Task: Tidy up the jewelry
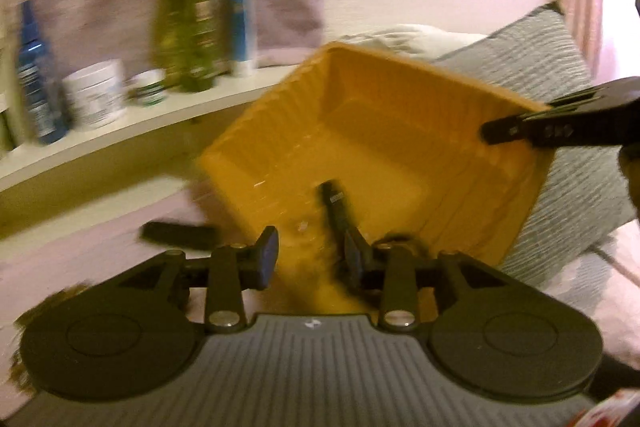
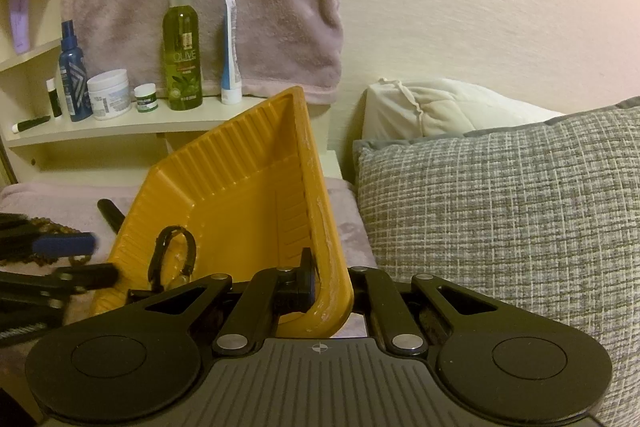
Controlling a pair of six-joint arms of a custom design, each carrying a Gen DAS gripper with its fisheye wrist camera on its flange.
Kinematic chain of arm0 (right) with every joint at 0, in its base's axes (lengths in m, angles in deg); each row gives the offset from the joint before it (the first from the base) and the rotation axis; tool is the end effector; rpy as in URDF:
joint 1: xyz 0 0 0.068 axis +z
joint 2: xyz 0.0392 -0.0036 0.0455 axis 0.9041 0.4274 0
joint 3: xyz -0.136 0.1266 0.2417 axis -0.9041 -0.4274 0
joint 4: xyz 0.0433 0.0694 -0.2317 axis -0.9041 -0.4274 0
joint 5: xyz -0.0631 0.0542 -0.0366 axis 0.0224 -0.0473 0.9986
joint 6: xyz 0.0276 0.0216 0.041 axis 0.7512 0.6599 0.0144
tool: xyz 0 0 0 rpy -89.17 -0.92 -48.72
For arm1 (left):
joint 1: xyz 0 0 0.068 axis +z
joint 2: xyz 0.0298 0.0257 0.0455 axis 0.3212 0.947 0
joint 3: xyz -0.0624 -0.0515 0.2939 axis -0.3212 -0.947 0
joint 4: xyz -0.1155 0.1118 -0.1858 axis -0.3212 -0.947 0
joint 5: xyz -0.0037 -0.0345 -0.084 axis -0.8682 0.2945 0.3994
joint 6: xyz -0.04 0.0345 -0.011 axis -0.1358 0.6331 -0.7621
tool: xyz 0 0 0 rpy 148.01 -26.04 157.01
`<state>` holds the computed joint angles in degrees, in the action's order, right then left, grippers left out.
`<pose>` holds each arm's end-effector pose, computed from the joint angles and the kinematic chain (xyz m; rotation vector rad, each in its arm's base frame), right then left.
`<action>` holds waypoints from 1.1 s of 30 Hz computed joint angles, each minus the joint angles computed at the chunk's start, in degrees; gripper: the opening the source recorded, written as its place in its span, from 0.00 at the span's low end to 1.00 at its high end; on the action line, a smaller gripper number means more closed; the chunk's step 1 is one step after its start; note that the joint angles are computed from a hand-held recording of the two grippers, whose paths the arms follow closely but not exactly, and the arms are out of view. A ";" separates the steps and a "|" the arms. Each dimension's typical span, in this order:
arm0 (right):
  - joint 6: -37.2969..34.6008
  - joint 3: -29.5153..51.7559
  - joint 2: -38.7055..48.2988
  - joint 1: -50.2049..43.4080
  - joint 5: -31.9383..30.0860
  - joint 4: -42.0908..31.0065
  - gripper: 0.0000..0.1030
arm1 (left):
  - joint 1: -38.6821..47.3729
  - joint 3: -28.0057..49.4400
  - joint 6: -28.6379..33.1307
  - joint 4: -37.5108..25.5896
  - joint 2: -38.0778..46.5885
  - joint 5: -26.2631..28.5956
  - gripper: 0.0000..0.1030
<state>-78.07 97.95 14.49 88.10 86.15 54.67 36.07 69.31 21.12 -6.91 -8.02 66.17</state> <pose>0.2009 0.0787 0.2436 -0.2073 2.3228 0.0240 0.1605 0.0301 0.1449 0.4331 2.1533 -0.2421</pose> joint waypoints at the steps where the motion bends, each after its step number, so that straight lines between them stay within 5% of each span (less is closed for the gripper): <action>1: -0.03 0.08 0.09 -0.02 0.03 -0.03 0.05 | 3.13 -0.15 1.59 -1.05 -0.36 1.02 0.32; 6: 0.07 0.30 0.23 0.14 0.27 -0.16 0.05 | 17.66 -0.35 9.42 -2.68 1.19 4.84 0.32; 15: -0.25 0.65 0.65 -0.44 -0.09 -0.48 0.05 | 34.56 3.58 24.71 3.29 14.16 5.63 0.32; 18: -0.31 0.21 0.53 -0.41 -0.09 0.07 0.05 | 36.65 4.83 28.56 4.66 17.78 5.41 0.32; 23: -0.46 -0.31 0.62 -0.58 -0.21 0.83 0.05 | 37.58 6.97 35.38 3.60 21.31 4.22 0.18; 33: -0.46 -0.52 0.37 -0.22 0.28 0.71 0.05 | 35.86 6.55 43.04 8.50 25.85 0.31 0.14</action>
